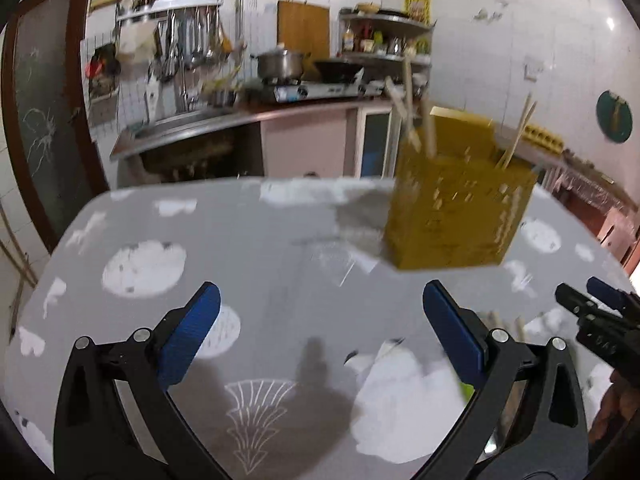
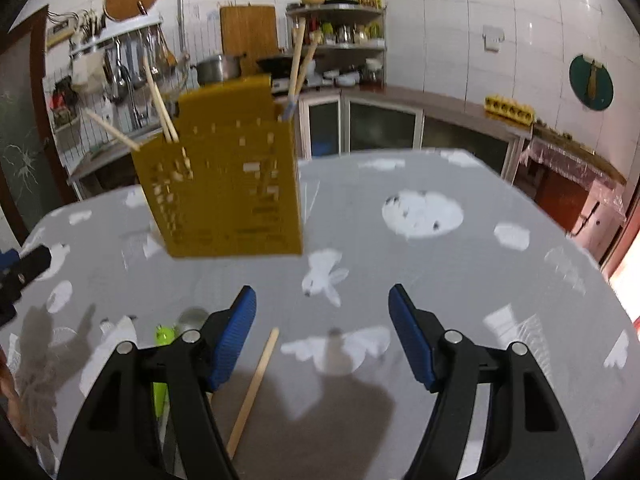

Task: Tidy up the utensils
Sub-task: 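Move both open tools down toward the green frog fork and chopsticks, then close the left tool on the green frog fork while the right tool grasps a chopstick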

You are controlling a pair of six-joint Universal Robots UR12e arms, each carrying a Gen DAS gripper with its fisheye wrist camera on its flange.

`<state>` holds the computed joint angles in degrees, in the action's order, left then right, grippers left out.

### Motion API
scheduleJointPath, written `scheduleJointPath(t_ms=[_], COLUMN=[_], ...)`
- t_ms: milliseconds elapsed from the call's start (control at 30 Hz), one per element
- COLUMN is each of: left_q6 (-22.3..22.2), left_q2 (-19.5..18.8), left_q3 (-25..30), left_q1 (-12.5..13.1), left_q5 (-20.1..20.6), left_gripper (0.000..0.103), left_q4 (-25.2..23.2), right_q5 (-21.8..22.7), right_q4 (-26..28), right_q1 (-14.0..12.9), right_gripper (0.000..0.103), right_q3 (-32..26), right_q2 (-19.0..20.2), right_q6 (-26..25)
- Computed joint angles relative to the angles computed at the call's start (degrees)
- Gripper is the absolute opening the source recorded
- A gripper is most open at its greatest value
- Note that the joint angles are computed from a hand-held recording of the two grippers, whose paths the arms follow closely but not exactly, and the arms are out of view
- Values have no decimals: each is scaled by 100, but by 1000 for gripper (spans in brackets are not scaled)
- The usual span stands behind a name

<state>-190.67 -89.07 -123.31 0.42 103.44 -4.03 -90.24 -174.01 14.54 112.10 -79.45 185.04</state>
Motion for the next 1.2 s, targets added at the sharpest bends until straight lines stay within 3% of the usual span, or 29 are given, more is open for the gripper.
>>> scheduleJointPath(t_ms=[300, 433, 567, 600, 733, 933, 1200], left_q6=[-220, -306, -310, -333, -458, -443, -397], left_q2=[-118, -149, -170, -172, -177, -187, -277], left_q3=[-83, -57, -5, 10, 90, 189, 371], left_q1=[138, 139, 63, 56, 8, -143, -409], left_q5=[-169, -117, -6, -14, -74, -199, -285], left_gripper=[98, 98, 98, 98, 98, 98, 98], left_q4=[-303, -398, -497, -533, -781, -1054, -1392], right_q5=[-302, -300, -332, -333, -246, 41, 69], right_q4=[799, 1137, 1338, 1353, 1373, 1325, 1351], right_q1=[198, 244, 258, 263, 275, 181, -40], right_gripper=[66, 48, 40, 30, 10, 6, 6], right_q3=[-232, -344, -430, -443, -473, -436, -350], right_q2=[190, 260, 318, 324, 342, 303, 206], right_q6=[201, 244, 359, 370, 326, 263, 71])
